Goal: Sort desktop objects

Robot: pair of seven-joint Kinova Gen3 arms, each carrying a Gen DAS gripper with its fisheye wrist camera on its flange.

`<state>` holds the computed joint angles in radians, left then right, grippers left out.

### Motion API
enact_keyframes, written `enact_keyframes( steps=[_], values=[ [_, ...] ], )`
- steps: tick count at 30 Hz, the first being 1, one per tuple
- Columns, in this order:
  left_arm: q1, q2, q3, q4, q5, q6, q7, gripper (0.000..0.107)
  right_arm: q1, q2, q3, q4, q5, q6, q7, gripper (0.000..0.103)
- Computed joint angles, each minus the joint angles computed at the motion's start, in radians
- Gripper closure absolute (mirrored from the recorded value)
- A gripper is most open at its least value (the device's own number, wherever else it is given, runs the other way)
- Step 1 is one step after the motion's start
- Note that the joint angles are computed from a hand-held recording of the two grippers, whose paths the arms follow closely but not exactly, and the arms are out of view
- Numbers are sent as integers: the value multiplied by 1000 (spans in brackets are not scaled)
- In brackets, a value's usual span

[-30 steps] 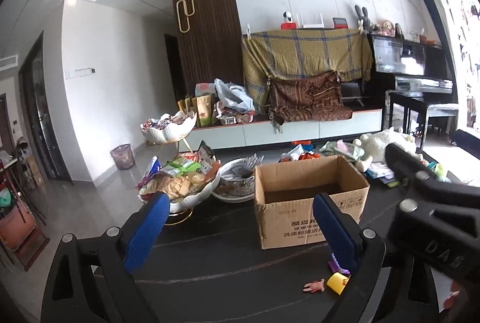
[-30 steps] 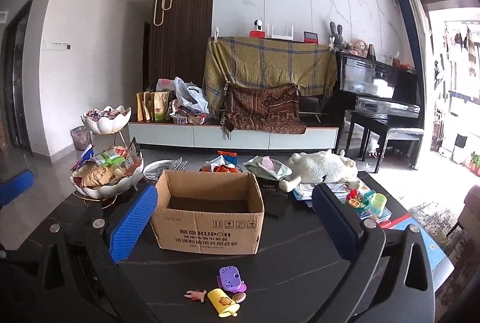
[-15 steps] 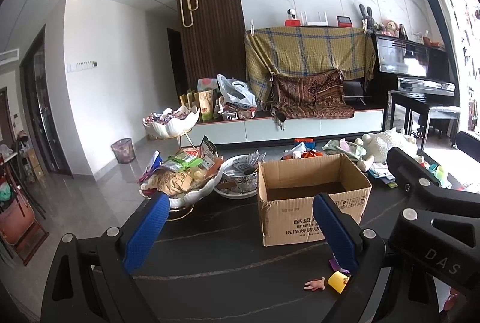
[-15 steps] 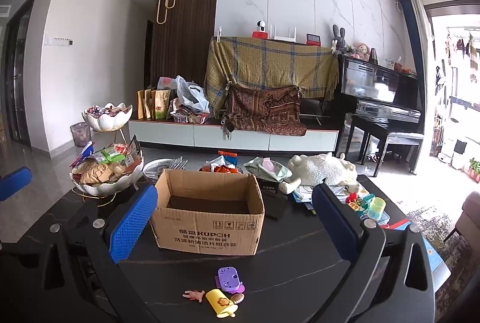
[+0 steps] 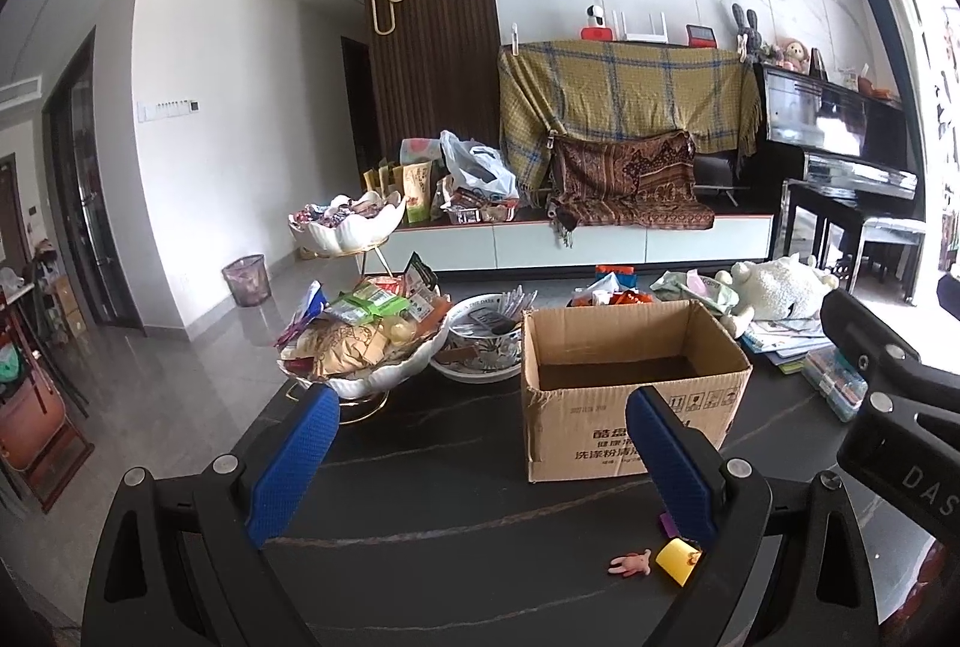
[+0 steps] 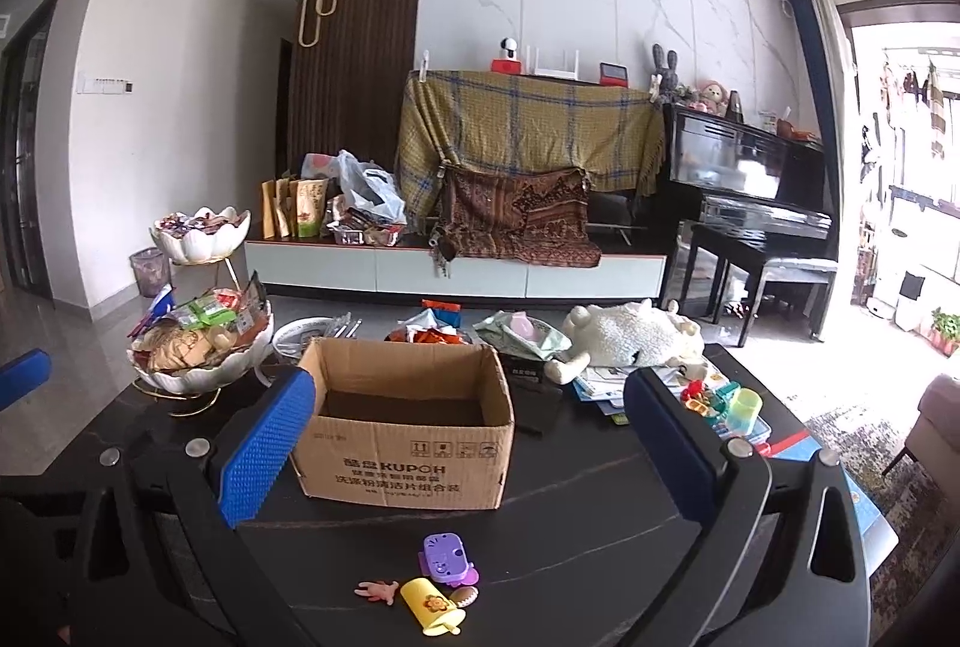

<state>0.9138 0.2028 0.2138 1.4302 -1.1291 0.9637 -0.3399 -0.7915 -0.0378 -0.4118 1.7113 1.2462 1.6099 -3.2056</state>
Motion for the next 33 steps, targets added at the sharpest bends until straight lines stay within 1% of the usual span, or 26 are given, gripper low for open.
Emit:
enact_keyframes(
  steps=[4,9,16,19,23,25,27,33],
  values=[
    [2,3,-2,-2,-1,2,3,13,-1,3,1,4,-4,18,-4,1],
    [6,-1,-7,13,-34,1,53,13,0,-1,2,13,-11,23,-10,1],
    [-21,-33,9,64,-75,-67,129,12,-3,1,-1,21,-4,18,-7,1],
    [-23,-32,17,74,-97,-68,143,11,-5,1,-1,24,-2,12,-13,1],
    [-8,-23,24,83,-143,-47,170,11,0,-5,3,31,-7,0,-23,1],
    [-3,-18,25,83,-159,-39,180,11,-1,1,-1,28,-3,15,-24,1],
    [-9,-22,26,83,-149,-50,174,11,-4,6,-2,26,0,25,-27,1],
    [-37,-26,29,65,-52,-92,121,11,-5,-5,0,36,-12,21,-58,1]
  ],
)
